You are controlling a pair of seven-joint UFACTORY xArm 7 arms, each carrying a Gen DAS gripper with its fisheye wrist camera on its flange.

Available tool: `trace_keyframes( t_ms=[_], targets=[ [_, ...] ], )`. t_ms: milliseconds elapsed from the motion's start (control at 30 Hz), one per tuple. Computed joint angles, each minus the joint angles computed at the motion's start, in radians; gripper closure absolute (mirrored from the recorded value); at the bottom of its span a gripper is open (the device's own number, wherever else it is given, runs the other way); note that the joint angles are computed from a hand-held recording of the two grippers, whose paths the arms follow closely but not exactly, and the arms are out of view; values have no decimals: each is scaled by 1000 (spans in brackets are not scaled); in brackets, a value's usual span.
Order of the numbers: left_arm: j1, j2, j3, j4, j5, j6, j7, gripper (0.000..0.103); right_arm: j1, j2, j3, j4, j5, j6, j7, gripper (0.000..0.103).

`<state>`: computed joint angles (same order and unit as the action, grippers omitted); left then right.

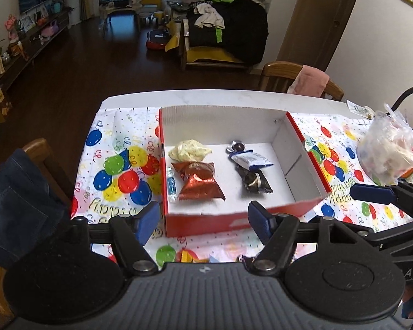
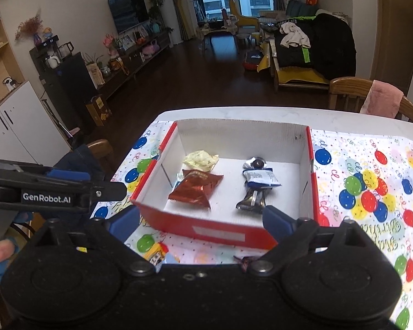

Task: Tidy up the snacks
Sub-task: 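Withdraw both tools from the box back toward the snack pile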

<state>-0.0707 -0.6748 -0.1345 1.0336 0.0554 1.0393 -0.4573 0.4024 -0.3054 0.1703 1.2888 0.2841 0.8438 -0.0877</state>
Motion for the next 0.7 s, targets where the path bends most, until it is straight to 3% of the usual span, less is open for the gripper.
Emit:
trace_keyframes(
  t_ms=[100,133,233,467,700],
  targets=[
    [-1,-56,-11,-54,3,-24,-15,29,0,-52,2,-60,-3,-24,9,5],
    [1,-74,-17,-72,10,-33,-21,26,1,-71,2,-83,-4,-34,12,0],
    [6,-130,-31,-129,24,-70,-37,20,3,-121,5,-151,-13,-77,20,0],
    [-22,-195,-22,-223,1,-90,-27,19,13,-195,-11,-274,-11,-112,43,0],
    [-32,-227,-47,-308,14,-84,-11,19,17,-249,-29,-369,-7,-63,42,0]
  ],
)
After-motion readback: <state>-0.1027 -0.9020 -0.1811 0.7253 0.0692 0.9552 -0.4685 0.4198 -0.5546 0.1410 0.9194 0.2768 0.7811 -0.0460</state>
